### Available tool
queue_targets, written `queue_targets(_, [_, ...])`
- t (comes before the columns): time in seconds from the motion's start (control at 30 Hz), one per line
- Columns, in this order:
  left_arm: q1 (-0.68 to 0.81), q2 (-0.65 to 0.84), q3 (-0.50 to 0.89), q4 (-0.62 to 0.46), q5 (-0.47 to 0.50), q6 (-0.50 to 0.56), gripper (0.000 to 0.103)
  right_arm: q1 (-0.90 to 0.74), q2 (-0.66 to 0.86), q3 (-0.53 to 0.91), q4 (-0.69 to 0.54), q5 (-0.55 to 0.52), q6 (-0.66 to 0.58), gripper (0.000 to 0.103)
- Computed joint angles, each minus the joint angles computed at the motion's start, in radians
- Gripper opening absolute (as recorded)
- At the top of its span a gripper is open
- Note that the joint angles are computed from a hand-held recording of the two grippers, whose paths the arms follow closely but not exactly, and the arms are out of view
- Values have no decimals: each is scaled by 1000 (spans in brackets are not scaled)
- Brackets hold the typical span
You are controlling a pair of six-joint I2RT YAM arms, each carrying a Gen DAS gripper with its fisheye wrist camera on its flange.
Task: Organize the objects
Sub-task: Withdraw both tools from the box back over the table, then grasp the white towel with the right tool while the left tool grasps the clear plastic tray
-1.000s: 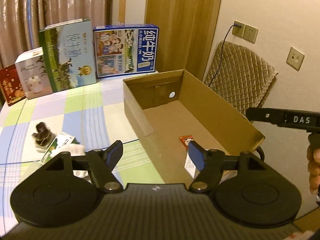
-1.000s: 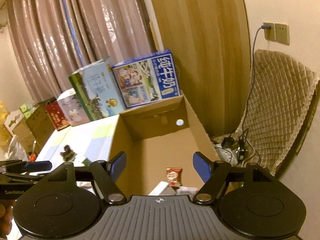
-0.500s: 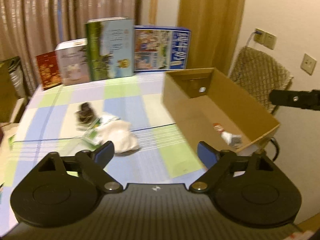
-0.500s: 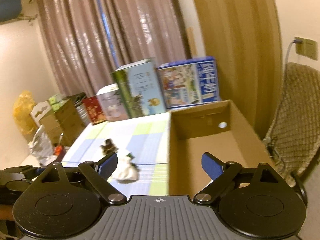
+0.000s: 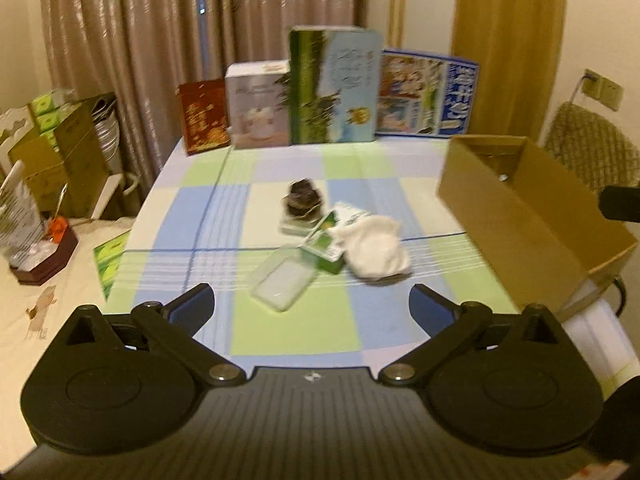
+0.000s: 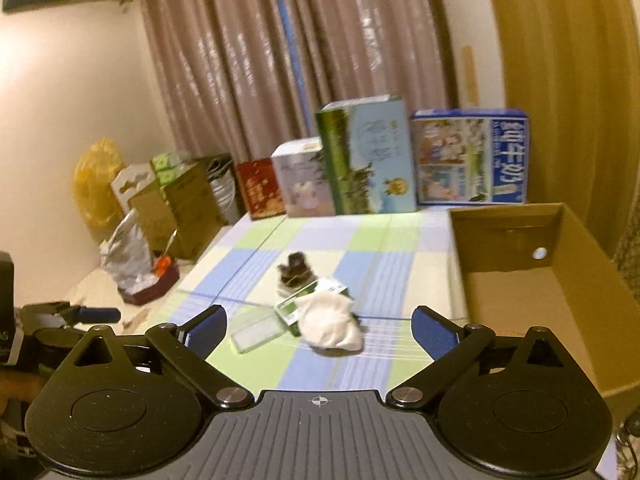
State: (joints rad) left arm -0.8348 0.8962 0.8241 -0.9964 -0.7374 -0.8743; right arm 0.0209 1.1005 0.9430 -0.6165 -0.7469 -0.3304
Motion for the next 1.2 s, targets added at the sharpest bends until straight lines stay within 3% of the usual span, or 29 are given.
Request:
queue_targets(0.13, [126, -77, -102, 83, 69, 140, 102, 103, 52, -71, 138, 75, 70, 97])
queue_targets(0.4, [468, -83, -287, 412, 306, 529, 102, 269, 258, -117, 369, 242, 95, 97])
queue_targets(0.5, [561, -29, -335, 536, 383, 595, 102, 303, 338, -118, 444, 293, 107, 97])
queue_targets(0.73, [654, 132, -366, 737, 456, 715, 102, 337, 529, -68, 561, 336, 98, 96])
queue_targets(0.9, [723, 249, -344, 874, 503, 826, 102, 354, 644, -10, 622, 352, 13, 96])
queue_targets(1.0, [776, 321, -311, 896, 576, 871, 101, 355, 707, 29, 624, 348, 5, 96])
queue_targets(1.2, [807, 411, -266, 916, 613, 918, 100, 380, 743, 53, 644, 337, 5, 92])
